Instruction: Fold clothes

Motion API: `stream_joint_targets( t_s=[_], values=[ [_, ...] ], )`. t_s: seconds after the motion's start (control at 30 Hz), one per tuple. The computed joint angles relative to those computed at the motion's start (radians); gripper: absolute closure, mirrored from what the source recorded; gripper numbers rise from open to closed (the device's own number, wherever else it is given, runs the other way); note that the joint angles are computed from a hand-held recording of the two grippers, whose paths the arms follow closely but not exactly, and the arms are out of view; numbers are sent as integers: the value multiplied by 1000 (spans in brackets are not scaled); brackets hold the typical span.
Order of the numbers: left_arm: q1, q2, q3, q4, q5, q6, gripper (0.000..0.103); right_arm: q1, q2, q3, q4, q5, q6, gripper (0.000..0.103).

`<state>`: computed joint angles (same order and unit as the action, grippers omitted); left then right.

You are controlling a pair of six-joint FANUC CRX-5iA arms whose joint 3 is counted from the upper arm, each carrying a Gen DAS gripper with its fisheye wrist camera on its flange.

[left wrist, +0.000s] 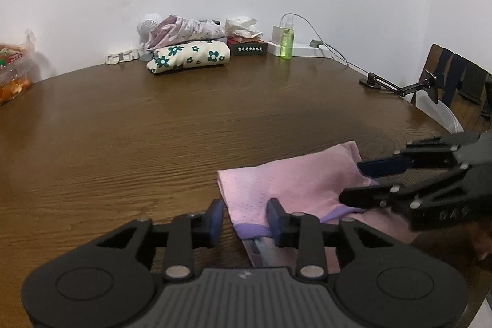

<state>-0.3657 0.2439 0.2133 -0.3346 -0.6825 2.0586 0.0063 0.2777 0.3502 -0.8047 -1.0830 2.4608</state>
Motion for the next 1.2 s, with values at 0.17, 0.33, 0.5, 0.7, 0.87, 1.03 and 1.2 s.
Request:
stream_joint_targets(
  t_s=[0.17, 0.33, 0.5, 0.7, 0.87, 1.03, 1.2],
  values=[
    [35, -72, -88, 88, 56, -12, 60, -14, -94, -79, 5, 60, -18, 46],
    [46, -69, -109, 166, 132, -68, 61, 17, -87, -89, 52, 67, -187, 56],
    [13, 21, 27, 117, -39, -29, 71, 26, -69, -89, 65, 71, -280, 82],
    [32, -68, -82, 179, 47, -6, 54, -7, -122, -115, 3, 103, -204, 47],
    [40, -34, -82, 249, 52, -71, 70, 48, -53, -70, 102, 118, -321, 77],
    [45, -16, -95, 289, 88, -98, 78, 41, -61, -104, 105, 153, -402, 96],
    [48, -37, -116, 301, 100, -77, 73, 33, -96, -134, 85, 177, -396, 84]
  ],
)
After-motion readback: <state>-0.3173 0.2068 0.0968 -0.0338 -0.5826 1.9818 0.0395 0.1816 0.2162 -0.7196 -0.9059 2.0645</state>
